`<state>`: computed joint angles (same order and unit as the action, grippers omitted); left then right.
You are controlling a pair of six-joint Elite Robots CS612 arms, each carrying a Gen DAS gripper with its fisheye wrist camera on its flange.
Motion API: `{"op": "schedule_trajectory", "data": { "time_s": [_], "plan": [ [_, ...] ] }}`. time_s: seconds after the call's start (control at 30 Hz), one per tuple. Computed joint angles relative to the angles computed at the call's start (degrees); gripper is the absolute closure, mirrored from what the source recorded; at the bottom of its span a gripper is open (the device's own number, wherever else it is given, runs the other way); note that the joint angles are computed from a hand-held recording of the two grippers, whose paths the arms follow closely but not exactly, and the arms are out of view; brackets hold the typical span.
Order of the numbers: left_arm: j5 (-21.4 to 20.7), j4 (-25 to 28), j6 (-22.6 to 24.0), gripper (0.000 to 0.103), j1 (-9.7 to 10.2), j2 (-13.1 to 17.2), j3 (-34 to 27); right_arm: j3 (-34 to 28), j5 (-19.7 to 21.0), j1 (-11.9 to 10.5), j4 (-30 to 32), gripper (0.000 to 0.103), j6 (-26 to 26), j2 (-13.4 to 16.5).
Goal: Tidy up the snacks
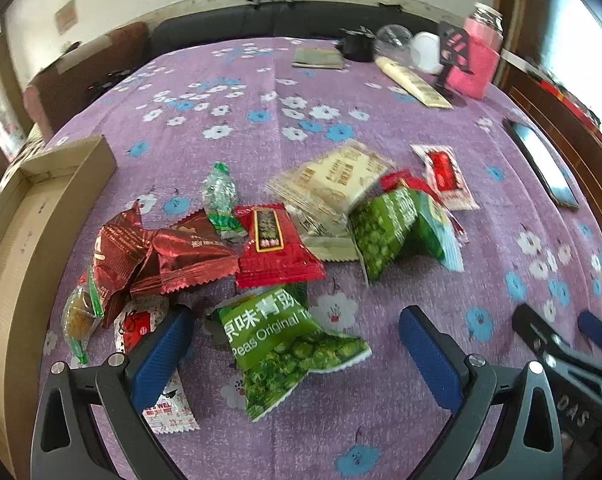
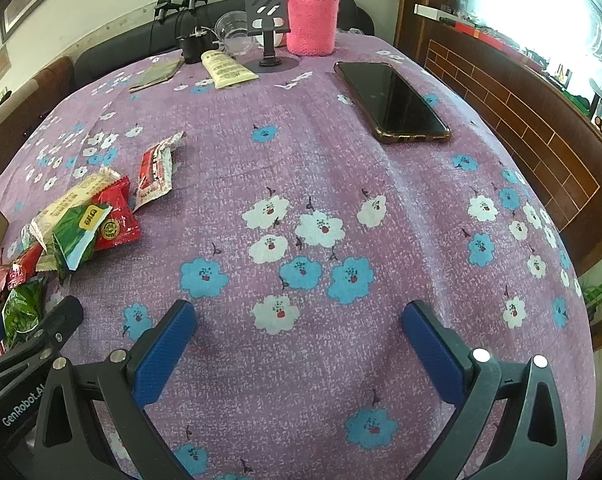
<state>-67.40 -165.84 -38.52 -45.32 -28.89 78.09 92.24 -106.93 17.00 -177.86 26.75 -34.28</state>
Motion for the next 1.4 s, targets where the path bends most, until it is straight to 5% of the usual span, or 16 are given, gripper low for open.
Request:
{"op": "schedule_trajectory", "data": {
  "time_s": [0.1,0.13,0.2,0.23,0.43,0.5,0.53,0.77,1.07,1.13,1.2,1.37,1.4],
  "plan": [
    [-4.4,-0.4,4.2,0.005,0.34,-1.0,1.2,-0.1,0.2,0.0,0.8,0.0,0.1,-0.1],
    [-6.0,-2.5,5.7,0.023,0.29,-1.6,2.5,-0.1,0.2,0.0,1.0,0.0,0.0,-0.2],
    [-10.8,-7.4,6.3,0.04,0.67,-3.1,5.7,0.1,0.4,0.1,0.9,0.0,-0.5,-0.3],
    [-13.1,-10.9,6.0,0.04,1.04,-4.0,7.8,0.3,0.5,0.1,0.5,0.0,-0.9,-0.3],
    [-11.5,-34.1,5.6,0.04,2.68,-8.9,20.6,1.1,1.4,-0.2,0.5,0.003,-3.7,-0.9],
    [-12.6,-34.5,1.5,0.04,4.37,-10.5,24.1,2.2,-0.9,0.4,-0.8,0.023,-3.2,-1.6],
    [-11.8,-33.9,0.4,0.04,4.69,-11.0,25.2,3.0,0.9,0.5,-3.5,0.025,-3.4,-1.9],
    [-9.6,-37.3,-3.3,0.045,5.54,-10.7,28.3,1.5,20.3,1.1,-13.3,0.026,-9.8,-0.8],
    [-15.9,-35.2,3.3,0.045,5.1,-9.7,25.5,-8.0,23.0,4.0,-6.2,0.026,-19.9,3.6],
    [-16.6,-33.9,3.9,0.045,5.05,-9.4,24.5,-9.0,23.1,4.3,-4.2,0.049,-21.4,4.0],
    [-17.2,-32.6,4.7,0.045,5.02,-9.1,23.6,-8.7,24.2,4.0,-3.2,0.056,-20.8,3.9],
    [-18.7,-28.5,7.4,0.047,4.74,-8.4,20.9,-6.5,25.2,3.0,-6.6,0.057,-17.8,3.3],
    [-18.3,-26.5,8.1,0.057,4.55,-8.2,19.8,-6.0,25.0,2.8,-7.7,0.057,-17.0,3.2]
  ]
}}
